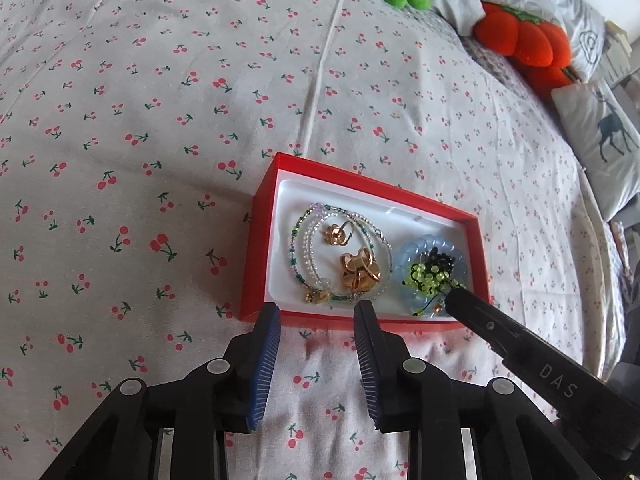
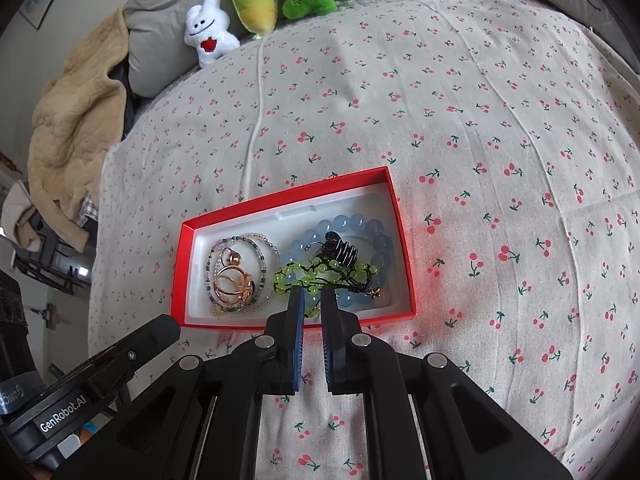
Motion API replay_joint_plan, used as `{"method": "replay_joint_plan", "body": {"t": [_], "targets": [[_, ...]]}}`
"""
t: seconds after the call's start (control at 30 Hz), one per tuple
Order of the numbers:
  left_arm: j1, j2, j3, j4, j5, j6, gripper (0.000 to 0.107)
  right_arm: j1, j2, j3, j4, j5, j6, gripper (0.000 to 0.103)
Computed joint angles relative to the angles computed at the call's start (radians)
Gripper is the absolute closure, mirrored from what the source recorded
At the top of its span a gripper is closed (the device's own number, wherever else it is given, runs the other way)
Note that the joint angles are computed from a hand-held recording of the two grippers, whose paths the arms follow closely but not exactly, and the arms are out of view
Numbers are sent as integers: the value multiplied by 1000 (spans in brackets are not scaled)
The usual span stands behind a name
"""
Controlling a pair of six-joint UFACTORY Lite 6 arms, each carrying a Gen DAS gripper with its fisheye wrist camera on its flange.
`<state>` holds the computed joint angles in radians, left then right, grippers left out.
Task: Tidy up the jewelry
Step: 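Withdraw both open grippers away from the box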
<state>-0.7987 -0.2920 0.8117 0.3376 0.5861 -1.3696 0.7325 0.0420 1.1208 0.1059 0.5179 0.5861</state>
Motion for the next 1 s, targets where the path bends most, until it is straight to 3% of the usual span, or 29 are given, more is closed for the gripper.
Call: {"method": "replay_joint_plan", "body": {"t": [0.13,0.37,0.47,0.53,0.87,1.0], "targets": [[-24,-9,-2,16,33,-11,67,4,-42,-18,-37,15,16,80],[-106,-39,-12,65,118,-69,53,30,-144,-68,-94,61,46,75],[-167,-51,-15,89,168,-106,46,54,-195,-100,-125,87,70,62],[-215,-54,-12,107,210,-137,40,77,-240,-131,-158,101,103,48],[-442,-30,22,160,413,-301,6,249,-372,-214,-344,254,297,36],[-497,-37,12,155,489,-361,4,347,-401,-235,-438,327,403,18]]}}
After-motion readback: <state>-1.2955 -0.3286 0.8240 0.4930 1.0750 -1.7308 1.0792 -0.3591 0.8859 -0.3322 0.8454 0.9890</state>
